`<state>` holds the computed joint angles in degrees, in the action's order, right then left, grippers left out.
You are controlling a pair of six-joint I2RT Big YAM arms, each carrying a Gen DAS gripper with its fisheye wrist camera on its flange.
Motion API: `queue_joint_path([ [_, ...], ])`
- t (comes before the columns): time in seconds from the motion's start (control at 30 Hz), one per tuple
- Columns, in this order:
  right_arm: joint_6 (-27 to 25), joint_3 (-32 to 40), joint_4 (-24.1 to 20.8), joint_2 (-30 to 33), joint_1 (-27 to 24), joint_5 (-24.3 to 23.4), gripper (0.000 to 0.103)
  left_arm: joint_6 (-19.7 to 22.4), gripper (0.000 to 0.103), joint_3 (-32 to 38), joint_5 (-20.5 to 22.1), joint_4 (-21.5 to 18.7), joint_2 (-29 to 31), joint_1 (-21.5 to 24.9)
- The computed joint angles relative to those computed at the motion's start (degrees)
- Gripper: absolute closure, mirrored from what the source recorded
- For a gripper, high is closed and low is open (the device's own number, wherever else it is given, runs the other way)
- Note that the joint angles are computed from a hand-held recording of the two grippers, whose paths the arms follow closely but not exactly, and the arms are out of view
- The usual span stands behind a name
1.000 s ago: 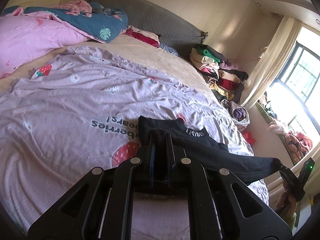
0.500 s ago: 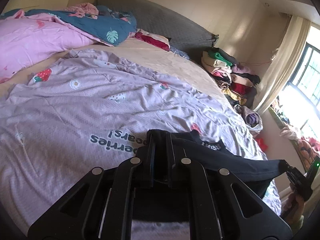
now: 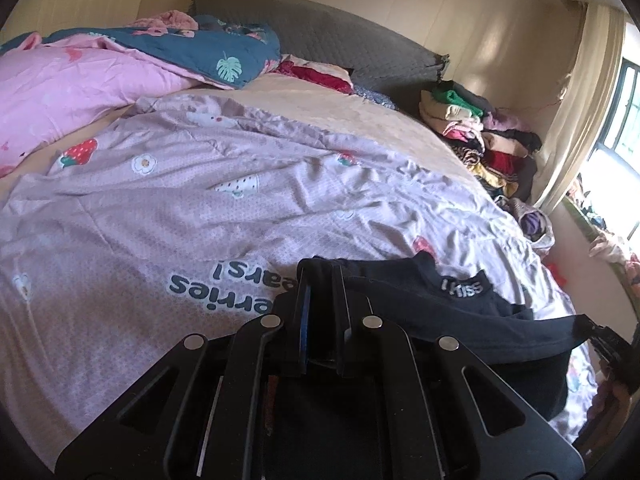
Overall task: Fold small clothes
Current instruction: 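Lift the hem with both tools and fold it toward the collar, then lay the hem over the chest and open both tools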
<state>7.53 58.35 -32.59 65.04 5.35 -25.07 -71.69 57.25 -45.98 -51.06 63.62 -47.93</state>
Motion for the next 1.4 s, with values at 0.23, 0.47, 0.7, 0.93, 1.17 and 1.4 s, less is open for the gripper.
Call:
queue_joint_path([
  [0.23, -1.9, -0.2, -0.5, 1.3, 1.3, 3.7, 0.08, -1.4, 0.097, -1.6, 2.3, 0.9, 0.7, 1.5],
  [0.47, -1.7, -0.6, -0.1, 0.8, 0.3, 3.9, 0.059, -3.7, 0.072, 1.2, -2.1, -5.6, 1.6, -1.0],
  [0.7, -5.6, -0.8, 0.0, -2.1, 0.9, 2.1, 0.032, -3.9, 0.017, 4.9, -4.2, -9.3, 4.8, -4.2],
  [0.93, -17.7, -0.5, -4.7, -3.8, 4.7, 0.4, 0.029, 1.9, 0.01, 8.1, -0.8, -6.4, 8.9, -6.4],
  [1.17, -25.4, -0.3, -10.4, -4.0, 8.1, -2.6, 0.049, 6.1, 0.01, 10.4, 4.4, -3.6, 13.0, -7.7],
  [1.4, -31.8, 0.1, -15.8, -3.7, 9.1, -3.3, 0.061, 7.7, 0.061, 10.5, 10.5, -1.6, 14.7, -7.3],
])
